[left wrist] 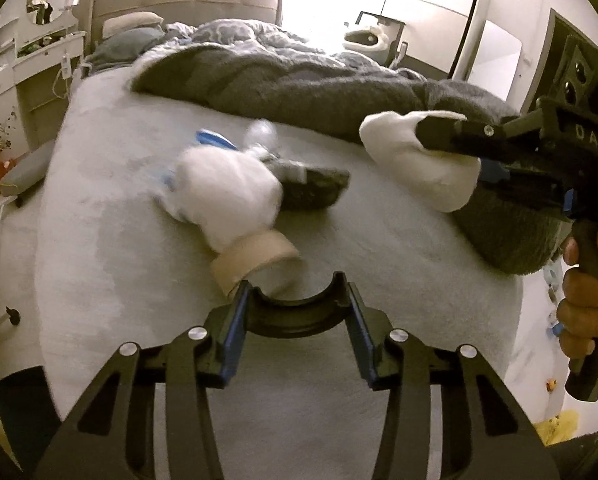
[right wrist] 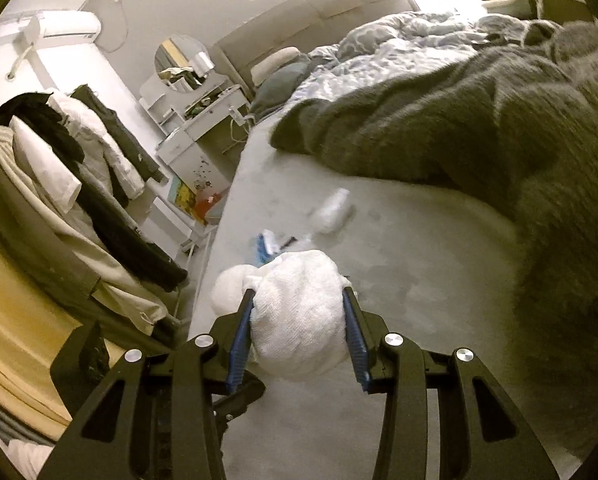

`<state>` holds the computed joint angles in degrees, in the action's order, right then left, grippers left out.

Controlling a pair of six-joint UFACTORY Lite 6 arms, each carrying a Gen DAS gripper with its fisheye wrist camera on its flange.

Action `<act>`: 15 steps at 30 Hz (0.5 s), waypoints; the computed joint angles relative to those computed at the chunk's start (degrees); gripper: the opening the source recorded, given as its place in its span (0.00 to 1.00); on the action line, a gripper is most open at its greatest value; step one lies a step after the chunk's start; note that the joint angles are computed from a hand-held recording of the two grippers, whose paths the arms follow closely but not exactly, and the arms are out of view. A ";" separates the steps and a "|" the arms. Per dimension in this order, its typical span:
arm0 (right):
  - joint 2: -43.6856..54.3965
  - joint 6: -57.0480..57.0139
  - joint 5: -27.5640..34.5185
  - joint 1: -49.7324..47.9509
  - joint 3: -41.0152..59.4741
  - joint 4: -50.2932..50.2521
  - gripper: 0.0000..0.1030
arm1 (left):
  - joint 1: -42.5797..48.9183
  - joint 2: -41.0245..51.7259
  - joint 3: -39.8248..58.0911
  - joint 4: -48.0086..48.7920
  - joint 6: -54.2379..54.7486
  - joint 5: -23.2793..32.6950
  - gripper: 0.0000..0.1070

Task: Collect trash
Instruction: 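Lift the white tissue with the right tool while the left tool grasps another tissue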

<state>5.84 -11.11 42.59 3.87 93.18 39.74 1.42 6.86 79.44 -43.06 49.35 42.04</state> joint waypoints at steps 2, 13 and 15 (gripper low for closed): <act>1.32 1.33 -0.46 1.67 2.24 -0.82 0.42 | 2.16 -0.03 1.07 -0.97 1.24 1.50 0.46; 10.37 11.85 -1.74 10.91 16.30 -9.64 0.42 | 15.73 1.71 7.63 -7.24 11.12 12.15 0.46; 12.61 14.36 -1.64 12.73 19.89 -11.90 0.42 | 17.88 2.73 9.13 -6.90 11.56 12.75 0.46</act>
